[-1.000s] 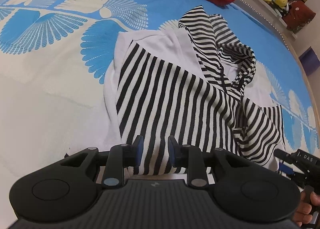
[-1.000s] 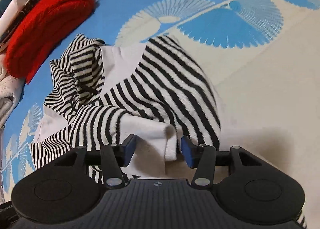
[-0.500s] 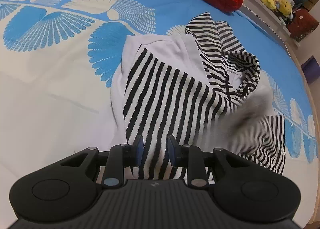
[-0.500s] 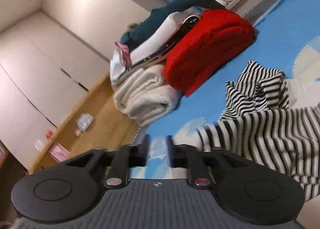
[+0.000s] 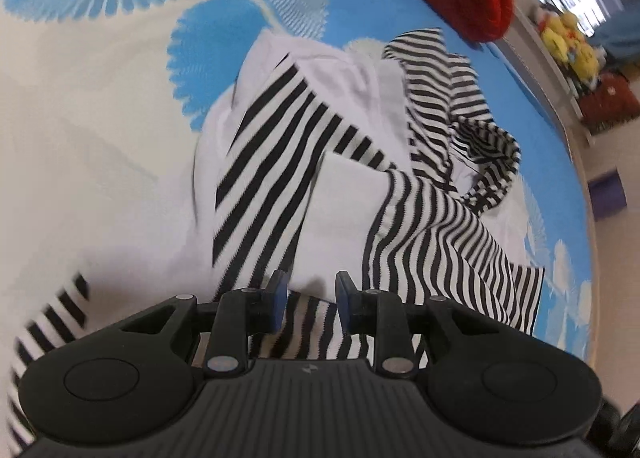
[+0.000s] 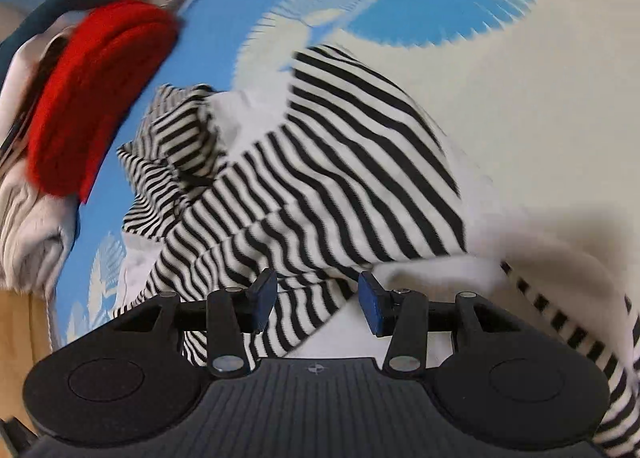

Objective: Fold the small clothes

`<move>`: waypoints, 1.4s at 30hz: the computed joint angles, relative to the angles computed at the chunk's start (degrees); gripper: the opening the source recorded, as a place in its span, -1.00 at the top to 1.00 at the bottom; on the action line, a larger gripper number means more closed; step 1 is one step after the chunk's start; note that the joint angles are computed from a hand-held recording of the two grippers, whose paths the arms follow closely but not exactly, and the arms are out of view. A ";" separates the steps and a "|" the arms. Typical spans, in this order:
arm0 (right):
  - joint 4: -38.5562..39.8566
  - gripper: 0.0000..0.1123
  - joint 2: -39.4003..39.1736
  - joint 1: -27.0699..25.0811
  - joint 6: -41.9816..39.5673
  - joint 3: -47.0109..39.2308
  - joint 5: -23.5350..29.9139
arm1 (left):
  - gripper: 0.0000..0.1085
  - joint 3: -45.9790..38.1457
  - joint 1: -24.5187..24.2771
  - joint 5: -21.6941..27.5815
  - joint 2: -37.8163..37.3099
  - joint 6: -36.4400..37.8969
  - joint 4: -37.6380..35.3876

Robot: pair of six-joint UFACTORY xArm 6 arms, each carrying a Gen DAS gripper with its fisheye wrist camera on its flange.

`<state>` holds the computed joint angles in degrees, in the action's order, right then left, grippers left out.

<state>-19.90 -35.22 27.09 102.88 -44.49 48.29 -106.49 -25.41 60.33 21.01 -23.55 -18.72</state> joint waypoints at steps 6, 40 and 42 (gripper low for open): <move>0.37 0.15 -1.99 -1.06 3.27 0.65 4.34 | 0.33 0.17 -0.56 -1.55 1.87 -5.08 -0.49; -12.99 0.37 -4.46 6.55 5.77 -1.77 13.13 | 0.93 7.00 -2.02 -7.89 -6.83 -4.55 11.48; -10.63 0.30 -4.24 3.51 3.17 -0.14 8.88 | 0.88 6.03 -1.52 -5.80 -5.90 -3.05 8.29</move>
